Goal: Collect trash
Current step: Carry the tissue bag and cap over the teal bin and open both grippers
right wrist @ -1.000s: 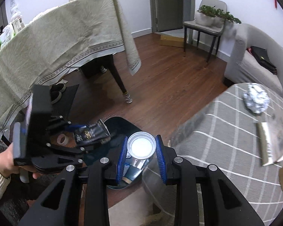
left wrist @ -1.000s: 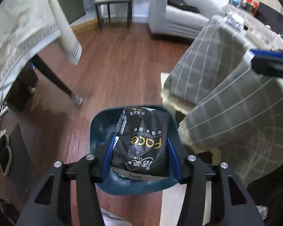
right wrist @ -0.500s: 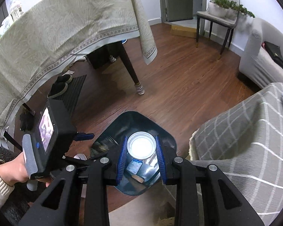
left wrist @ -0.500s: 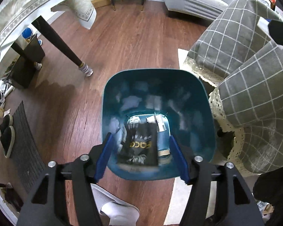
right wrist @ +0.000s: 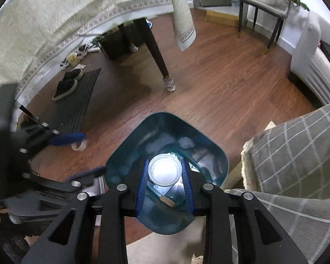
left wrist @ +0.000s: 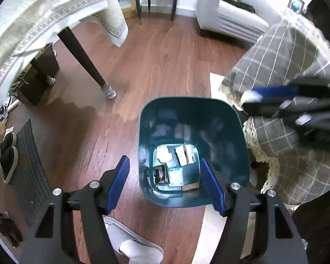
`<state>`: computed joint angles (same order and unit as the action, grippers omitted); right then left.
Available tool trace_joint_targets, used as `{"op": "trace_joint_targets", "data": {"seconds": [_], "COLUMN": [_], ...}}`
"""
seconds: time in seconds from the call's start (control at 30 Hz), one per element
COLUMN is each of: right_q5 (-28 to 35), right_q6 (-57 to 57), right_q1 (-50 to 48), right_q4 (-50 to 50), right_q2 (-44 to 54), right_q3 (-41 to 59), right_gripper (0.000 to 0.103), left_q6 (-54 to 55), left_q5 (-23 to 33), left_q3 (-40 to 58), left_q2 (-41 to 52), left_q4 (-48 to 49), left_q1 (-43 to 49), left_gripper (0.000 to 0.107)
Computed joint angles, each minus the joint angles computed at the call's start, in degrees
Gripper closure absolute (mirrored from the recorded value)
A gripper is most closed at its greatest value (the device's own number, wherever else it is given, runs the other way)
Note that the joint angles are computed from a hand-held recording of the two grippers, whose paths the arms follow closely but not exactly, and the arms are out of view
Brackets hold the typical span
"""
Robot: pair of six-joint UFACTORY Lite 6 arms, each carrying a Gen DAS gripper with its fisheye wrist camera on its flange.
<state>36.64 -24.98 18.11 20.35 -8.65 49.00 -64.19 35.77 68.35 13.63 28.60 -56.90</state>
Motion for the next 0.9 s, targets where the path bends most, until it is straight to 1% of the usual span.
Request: {"op": "trace_joint_targets", "data": {"seconds": [0.2, 0.43, 0.53, 0.6, 0.63, 0.7, 0.73, 0.77, 0.9], "right_q5": [-3.1, -6.7, -8.5, -9.1, -9.2, -9.3, -9.5, -9.5, -9.2], "right_q6": [2.2, 5.3, 6.2, 4.4, 3.1, 2.5, 2.8, 2.8, 2.1], "right_q1": [2.7, 6.9, 8.2, 8.0, 7.9, 7.6, 7.9, 7.9, 7.9], "right_q4": [-0.9, -2.7, -3.5, -1.7, -0.5, -0.3, -0.7, -0.9, -0.4], "right_q2": [5.8, 11.5, 14.4, 15.3, 16.0, 16.7, 16.8, 16.9, 16.0], "right_q3": [-0.4, -1.9, -2.7, -3.0, -3.1, -3.1, -3.3, -3.2, -3.5], "right_gripper": [0.073, 0.073, 0.073, 0.072, 0.071, 0.059, 0.056, 0.054, 0.054], "left_q6": [-3.1, -5.3, -5.3, -5.6, -5.8, -5.9, -5.7, -6.0, -6.5], "left_q5": [2.2, 5.1, 6.0, 6.7, 7.1, 7.5, 7.8, 8.3, 9.9], "left_q3": [-1.7, -1.3, -0.9, -0.5, -0.3, 0.2, 0.6, 1.3, 3.6], "left_q2": [-6.3, -11.3, -12.6, -13.4, -13.7, -14.1, -14.3, -14.3, -14.5], "left_q4": [3.6, 5.8, 6.2, 6.6, 6.8, 7.2, 7.3, 7.6, 8.6], "left_q1": [-0.9, -2.7, -3.1, -3.5, -3.8, -3.9, -3.9, -4.3, -5.4], "left_gripper": [0.046, 0.062, 0.064, 0.064, 0.064, 0.065, 0.065, 0.065, 0.066]}}
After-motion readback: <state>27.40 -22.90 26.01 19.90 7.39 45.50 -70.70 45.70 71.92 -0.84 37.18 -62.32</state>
